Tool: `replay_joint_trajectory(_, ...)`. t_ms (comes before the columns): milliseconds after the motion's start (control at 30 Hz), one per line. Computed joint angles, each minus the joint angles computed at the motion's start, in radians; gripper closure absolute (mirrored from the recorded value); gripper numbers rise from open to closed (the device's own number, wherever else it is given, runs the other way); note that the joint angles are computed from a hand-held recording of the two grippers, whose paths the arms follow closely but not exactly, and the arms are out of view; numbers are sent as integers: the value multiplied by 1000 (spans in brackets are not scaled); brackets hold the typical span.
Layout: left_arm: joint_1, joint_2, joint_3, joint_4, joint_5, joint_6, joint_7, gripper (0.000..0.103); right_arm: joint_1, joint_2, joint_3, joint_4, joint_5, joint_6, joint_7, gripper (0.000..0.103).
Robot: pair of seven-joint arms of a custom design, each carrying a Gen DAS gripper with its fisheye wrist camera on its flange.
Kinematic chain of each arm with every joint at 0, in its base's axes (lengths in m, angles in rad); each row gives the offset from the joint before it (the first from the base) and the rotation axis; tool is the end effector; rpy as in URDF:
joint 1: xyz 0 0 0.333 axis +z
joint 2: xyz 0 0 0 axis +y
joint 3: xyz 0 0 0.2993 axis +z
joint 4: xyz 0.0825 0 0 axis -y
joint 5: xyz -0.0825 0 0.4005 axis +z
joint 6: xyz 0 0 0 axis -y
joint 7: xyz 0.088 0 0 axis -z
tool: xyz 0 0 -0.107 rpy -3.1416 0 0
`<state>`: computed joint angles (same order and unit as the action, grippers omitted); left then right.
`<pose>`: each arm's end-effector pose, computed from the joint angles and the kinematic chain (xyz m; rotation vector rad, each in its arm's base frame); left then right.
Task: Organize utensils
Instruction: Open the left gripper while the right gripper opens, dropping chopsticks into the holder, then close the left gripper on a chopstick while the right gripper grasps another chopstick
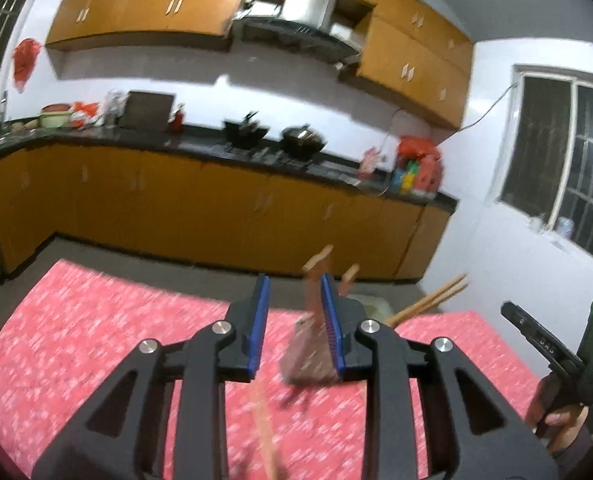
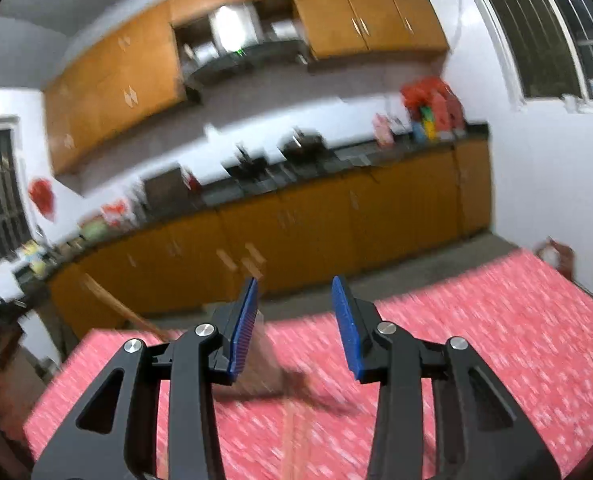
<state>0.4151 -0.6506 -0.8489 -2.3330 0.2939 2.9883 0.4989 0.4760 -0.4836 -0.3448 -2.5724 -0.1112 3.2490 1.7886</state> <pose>0.4077 -0.2961 0.5877 -1.6596 1.3770 -1.1965 0.4578 0.0564 0.5351 -1.4334 1.4804 -0.6528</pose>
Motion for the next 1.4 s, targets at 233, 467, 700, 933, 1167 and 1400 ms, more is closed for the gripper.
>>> replay_joint_trajectory(233,-139,82,63,-103,2,-170,7,75,234,96,-193,35,201,-283,-176,84)
replay_joint_trajectory(467,-258,210,135,-147,26,-177,-23,76,335,209,-214,73,385,-328,-339,86)
replay_joint_trajectory(700,-362,281,226,-156,75,-148,-52,76,150,251,-25,51,285,-292,-278,95)
replay_joint_trajectory(933,-476,344,323,-144,106,-132,-48,76,-111,253,167,34,179,-275,-106,95)
replay_joint_trajectory(1167,-549,414,375,-92,140,-173,-28,79,-180,247,237,26,216,-272,-149,95)
replay_joint_trajectory(1400,-603,457,411,-52,212,-238,-59,83,-177,238,237,18,256,-274,-193,95)
